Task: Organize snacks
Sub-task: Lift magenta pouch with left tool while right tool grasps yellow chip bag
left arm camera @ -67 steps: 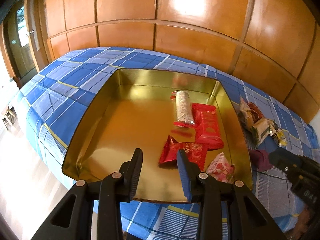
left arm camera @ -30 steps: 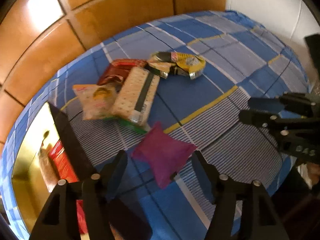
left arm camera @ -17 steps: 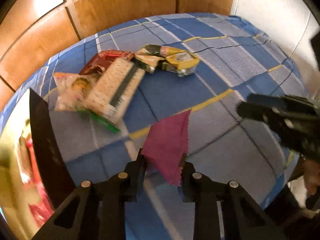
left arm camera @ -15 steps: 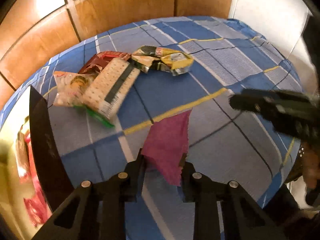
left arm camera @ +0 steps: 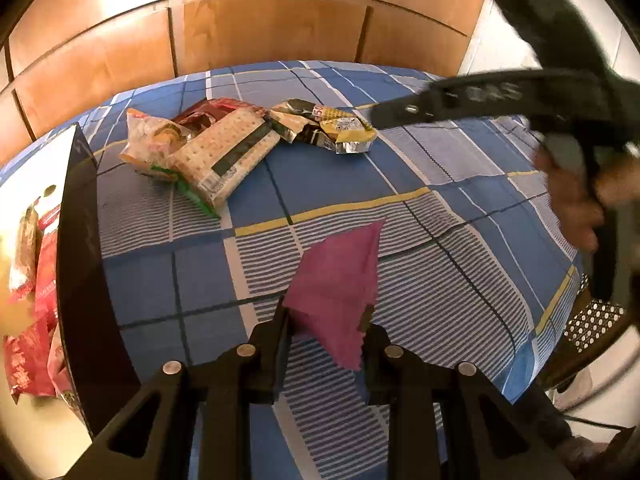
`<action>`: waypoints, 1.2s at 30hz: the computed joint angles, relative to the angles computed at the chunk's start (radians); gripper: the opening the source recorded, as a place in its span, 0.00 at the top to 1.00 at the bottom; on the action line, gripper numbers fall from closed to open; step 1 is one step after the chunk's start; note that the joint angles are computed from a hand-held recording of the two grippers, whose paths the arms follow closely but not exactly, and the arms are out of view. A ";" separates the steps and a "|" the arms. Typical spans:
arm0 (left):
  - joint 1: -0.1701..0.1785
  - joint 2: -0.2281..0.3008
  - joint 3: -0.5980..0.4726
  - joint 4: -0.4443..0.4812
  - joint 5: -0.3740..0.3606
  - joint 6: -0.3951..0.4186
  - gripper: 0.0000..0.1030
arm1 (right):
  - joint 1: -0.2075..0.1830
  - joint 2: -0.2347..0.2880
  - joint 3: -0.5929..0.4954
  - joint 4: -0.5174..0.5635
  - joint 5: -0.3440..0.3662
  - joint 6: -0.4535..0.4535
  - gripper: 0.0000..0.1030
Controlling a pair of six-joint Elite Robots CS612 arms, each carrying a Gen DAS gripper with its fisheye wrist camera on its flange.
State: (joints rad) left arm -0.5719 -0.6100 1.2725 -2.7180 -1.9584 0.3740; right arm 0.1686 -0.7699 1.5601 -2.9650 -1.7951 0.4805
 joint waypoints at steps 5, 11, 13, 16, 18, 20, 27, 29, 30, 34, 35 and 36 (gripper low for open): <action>0.001 0.000 0.002 -0.006 -0.011 -0.012 0.74 | -0.015 0.034 -0.099 0.155 0.004 -0.153 0.62; 0.006 0.004 -0.004 -0.002 -0.029 -0.016 0.74 | -0.033 0.077 -0.193 0.315 0.027 -0.305 0.61; 0.006 0.004 -0.002 -0.007 -0.031 -0.017 0.74 | -0.036 0.094 -0.226 0.361 0.023 -0.335 0.55; 0.005 0.005 -0.002 -0.013 -0.027 -0.018 0.74 | -0.040 0.114 -0.249 0.386 0.036 -0.335 0.60; 0.005 0.005 0.000 -0.019 -0.027 -0.020 0.74 | -0.036 0.113 -0.238 0.350 0.030 -0.316 0.70; 0.006 0.004 0.000 -0.021 -0.029 -0.025 0.74 | -0.025 0.108 -0.217 0.318 -0.008 -0.284 0.73; 0.010 -0.008 0.011 -0.043 -0.043 -0.035 0.75 | 0.013 0.052 -0.084 0.216 -0.033 -0.131 0.74; 0.011 -0.013 0.015 -0.055 -0.053 -0.041 0.75 | 0.023 0.037 -0.046 0.183 -0.037 -0.100 0.74; 0.012 -0.016 0.018 -0.065 -0.058 -0.046 0.75 | 0.027 0.031 -0.031 0.169 -0.041 -0.084 0.74; 0.018 -0.034 0.030 -0.111 -0.070 -0.081 0.75 | 0.037 0.021 0.013 0.105 -0.029 -0.028 0.72; 0.020 -0.040 0.034 -0.125 -0.069 -0.097 0.75 | 0.039 0.021 0.020 0.088 -0.035 -0.012 0.72; 0.022 -0.047 0.040 -0.142 -0.064 -0.113 0.75 | 0.040 0.021 0.020 0.085 -0.038 -0.008 0.72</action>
State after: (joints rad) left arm -0.5501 -0.6568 1.3123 -2.8605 -2.0228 0.2605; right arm 0.2086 -0.7491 1.5803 -2.8805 -1.8326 0.4722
